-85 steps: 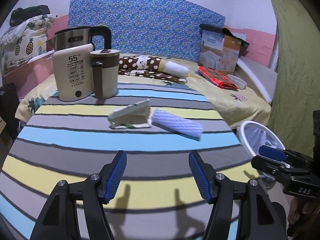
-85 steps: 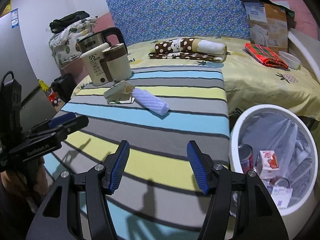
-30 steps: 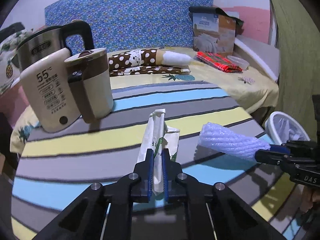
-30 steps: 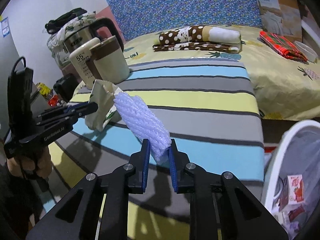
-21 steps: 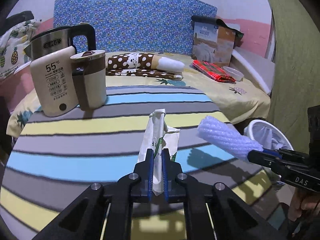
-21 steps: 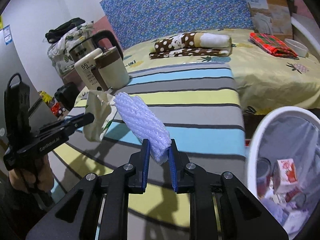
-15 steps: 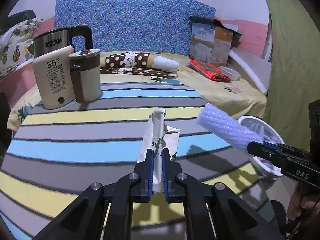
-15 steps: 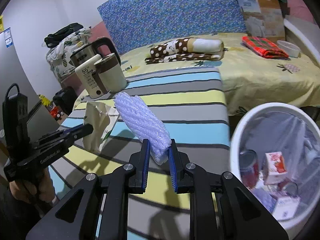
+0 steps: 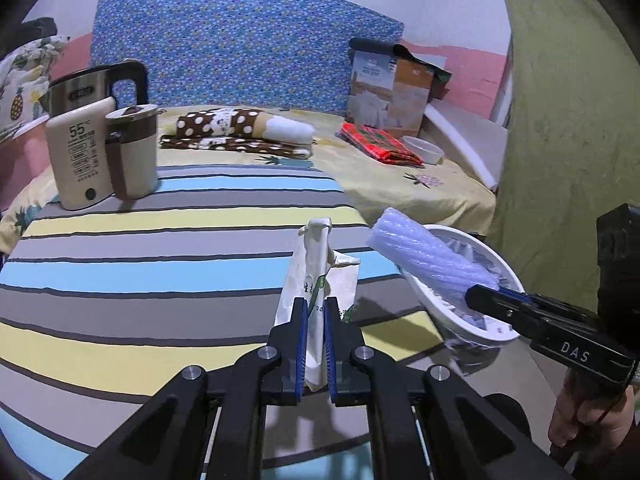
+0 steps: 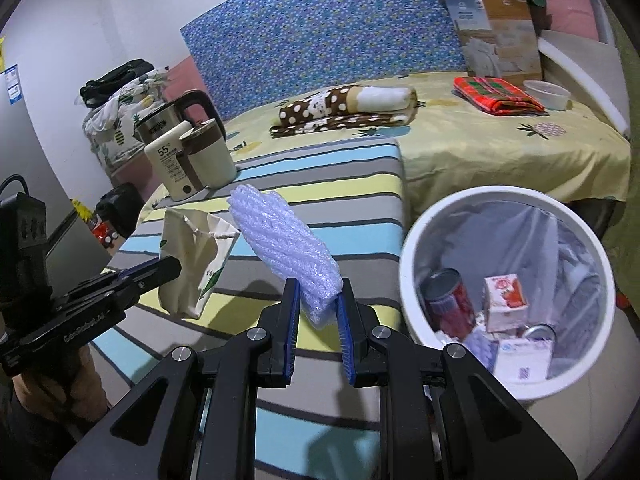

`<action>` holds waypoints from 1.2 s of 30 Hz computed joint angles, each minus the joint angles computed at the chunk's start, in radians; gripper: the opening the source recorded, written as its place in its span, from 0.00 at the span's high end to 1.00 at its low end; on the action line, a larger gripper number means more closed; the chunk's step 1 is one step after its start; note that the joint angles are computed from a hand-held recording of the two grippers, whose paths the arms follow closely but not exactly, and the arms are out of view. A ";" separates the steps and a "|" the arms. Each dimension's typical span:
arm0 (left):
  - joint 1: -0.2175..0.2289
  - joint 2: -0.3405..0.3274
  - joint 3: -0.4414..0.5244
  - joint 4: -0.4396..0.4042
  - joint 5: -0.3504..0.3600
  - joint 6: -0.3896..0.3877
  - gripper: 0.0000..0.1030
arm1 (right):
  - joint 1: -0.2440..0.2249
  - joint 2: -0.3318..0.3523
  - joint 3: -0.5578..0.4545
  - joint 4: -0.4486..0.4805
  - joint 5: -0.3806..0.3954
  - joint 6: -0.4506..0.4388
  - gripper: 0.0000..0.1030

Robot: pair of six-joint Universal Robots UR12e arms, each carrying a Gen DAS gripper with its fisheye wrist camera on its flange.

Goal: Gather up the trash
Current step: 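Carry the paper bag with left tool while right tool carries the foam sleeve over the bin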

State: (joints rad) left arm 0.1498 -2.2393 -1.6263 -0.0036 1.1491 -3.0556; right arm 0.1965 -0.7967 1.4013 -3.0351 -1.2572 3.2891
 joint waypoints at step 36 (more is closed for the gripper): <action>-0.100 -0.041 0.095 -0.098 -0.091 0.129 0.92 | -0.057 -0.056 0.129 -0.083 -0.152 0.117 0.80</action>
